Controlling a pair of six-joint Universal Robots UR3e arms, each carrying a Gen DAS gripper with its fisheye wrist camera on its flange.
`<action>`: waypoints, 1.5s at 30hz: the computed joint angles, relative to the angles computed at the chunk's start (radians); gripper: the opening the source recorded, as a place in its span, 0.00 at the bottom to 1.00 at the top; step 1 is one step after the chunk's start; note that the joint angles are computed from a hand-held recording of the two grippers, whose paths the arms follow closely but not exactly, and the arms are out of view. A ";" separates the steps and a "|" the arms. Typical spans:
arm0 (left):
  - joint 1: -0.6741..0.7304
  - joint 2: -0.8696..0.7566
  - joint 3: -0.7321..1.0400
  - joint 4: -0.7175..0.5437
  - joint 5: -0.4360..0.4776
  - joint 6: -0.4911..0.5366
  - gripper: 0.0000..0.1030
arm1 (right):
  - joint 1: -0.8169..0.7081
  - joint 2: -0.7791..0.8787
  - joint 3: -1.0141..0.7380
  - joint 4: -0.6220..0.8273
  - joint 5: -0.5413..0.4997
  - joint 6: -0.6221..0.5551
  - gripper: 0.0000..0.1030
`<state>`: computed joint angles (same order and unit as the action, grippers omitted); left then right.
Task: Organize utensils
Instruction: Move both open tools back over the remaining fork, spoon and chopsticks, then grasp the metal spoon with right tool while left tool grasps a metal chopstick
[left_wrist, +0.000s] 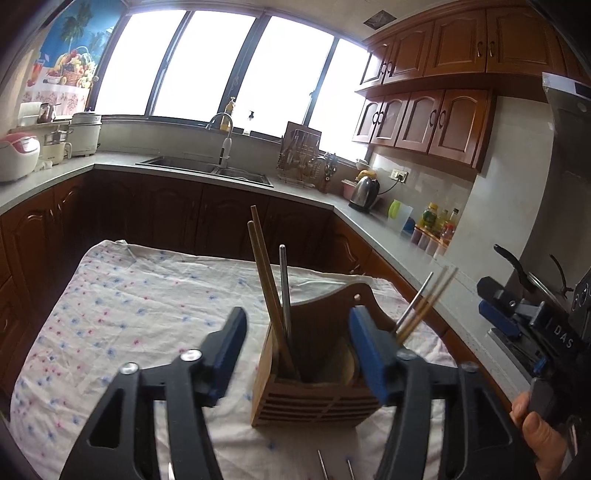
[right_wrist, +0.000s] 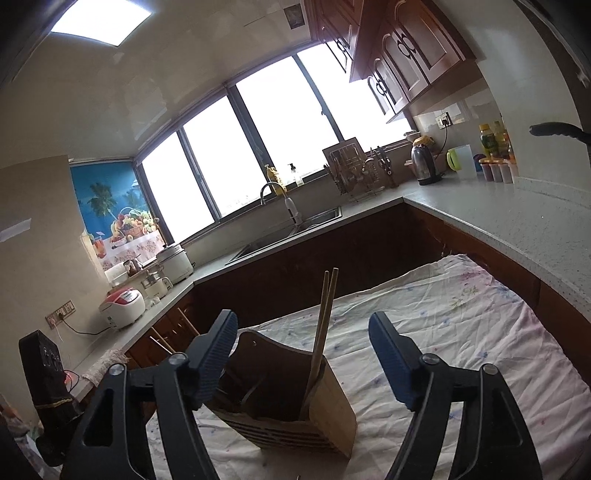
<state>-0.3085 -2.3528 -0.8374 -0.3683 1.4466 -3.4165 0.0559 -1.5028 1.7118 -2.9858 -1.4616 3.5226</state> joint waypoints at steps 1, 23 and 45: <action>0.001 0.038 -0.066 0.033 0.000 -0.005 0.72 | -0.002 -0.022 0.018 0.001 0.002 -0.001 0.77; -0.057 0.557 -0.802 0.122 0.056 -0.041 0.85 | -0.102 -0.651 0.510 0.278 0.052 -0.016 0.85; -0.176 0.492 -0.726 -0.026 0.048 0.001 0.84 | -0.317 -1.052 0.721 0.689 0.162 -0.173 0.84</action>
<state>-0.4840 -1.8603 -1.5633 -0.3939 1.4945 -3.4156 -0.2607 -2.5546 2.4326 -2.2968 -1.3000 3.3498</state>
